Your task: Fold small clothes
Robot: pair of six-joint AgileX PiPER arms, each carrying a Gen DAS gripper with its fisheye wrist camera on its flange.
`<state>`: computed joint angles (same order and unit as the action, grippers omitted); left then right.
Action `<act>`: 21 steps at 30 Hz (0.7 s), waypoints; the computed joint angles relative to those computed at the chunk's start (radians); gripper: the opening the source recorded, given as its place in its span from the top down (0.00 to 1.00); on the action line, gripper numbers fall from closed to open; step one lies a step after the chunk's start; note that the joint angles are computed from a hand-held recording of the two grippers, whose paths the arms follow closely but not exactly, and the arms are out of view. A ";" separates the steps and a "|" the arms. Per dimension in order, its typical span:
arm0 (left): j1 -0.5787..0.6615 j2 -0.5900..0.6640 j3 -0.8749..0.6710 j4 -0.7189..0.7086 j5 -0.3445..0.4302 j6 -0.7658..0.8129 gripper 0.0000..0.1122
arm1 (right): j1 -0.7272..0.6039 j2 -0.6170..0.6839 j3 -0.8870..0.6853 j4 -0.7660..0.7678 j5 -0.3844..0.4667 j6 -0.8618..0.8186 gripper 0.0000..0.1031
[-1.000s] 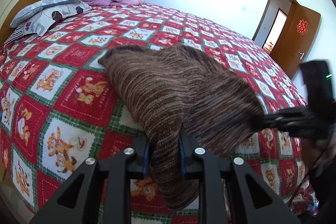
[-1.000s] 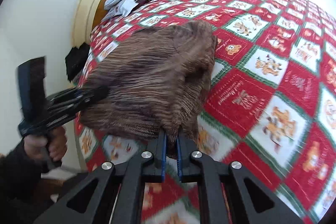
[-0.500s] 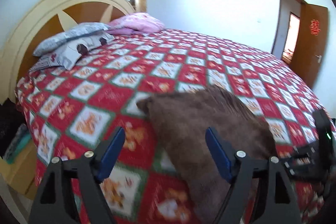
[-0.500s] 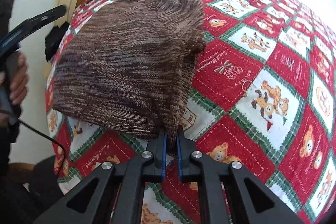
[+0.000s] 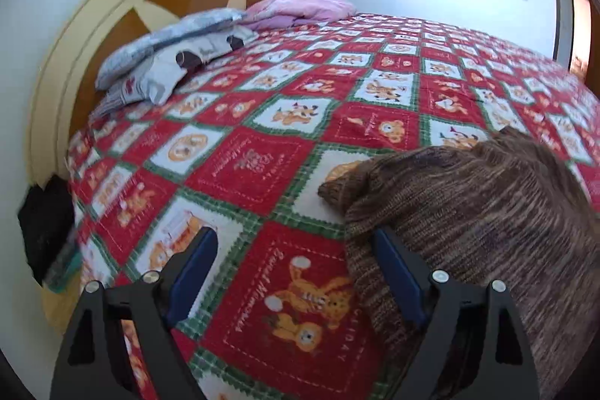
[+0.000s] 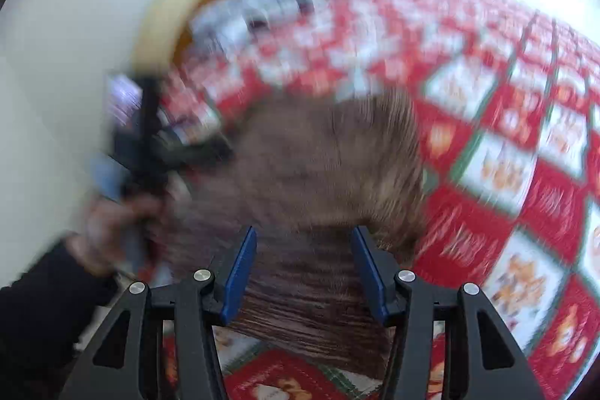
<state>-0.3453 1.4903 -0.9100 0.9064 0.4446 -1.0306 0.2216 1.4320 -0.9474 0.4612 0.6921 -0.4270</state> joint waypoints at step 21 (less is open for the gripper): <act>-0.292 -0.586 0.140 -0.279 0.178 0.220 0.14 | 0.853 -0.706 0.239 -1.288 0.307 1.605 0.44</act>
